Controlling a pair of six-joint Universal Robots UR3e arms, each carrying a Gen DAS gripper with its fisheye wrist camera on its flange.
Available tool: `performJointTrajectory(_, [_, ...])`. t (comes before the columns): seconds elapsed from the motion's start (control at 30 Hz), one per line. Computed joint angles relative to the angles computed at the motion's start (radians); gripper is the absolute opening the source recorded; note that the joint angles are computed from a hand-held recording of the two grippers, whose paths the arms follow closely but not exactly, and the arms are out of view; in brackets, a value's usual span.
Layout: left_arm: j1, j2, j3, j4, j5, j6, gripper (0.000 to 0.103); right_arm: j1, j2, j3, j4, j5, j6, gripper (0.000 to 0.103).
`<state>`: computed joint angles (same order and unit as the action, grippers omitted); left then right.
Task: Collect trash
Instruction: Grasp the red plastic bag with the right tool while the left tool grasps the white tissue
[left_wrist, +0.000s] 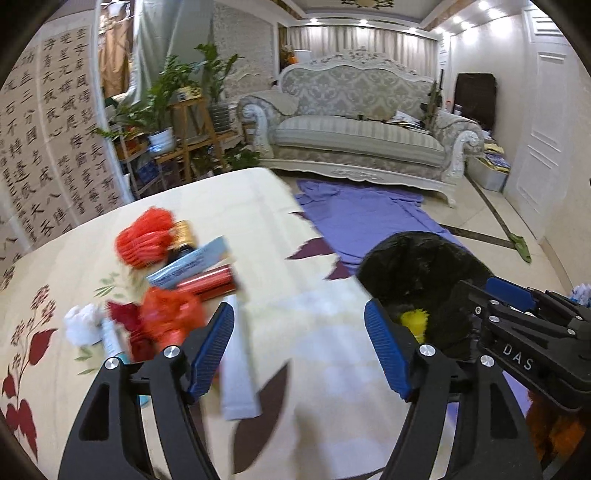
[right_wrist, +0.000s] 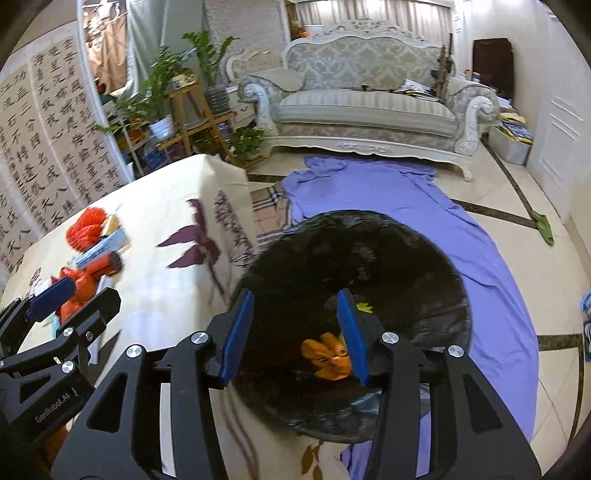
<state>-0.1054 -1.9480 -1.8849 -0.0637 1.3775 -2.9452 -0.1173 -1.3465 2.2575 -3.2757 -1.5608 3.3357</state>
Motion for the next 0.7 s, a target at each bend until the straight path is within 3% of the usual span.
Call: performJointTrajectory(0.7, [0.402,0.155,-0.224,0.022,-0.054,0.066,0.071,0.330,0.227,-0.446,0.231,-0.030,-0.002,0.046])
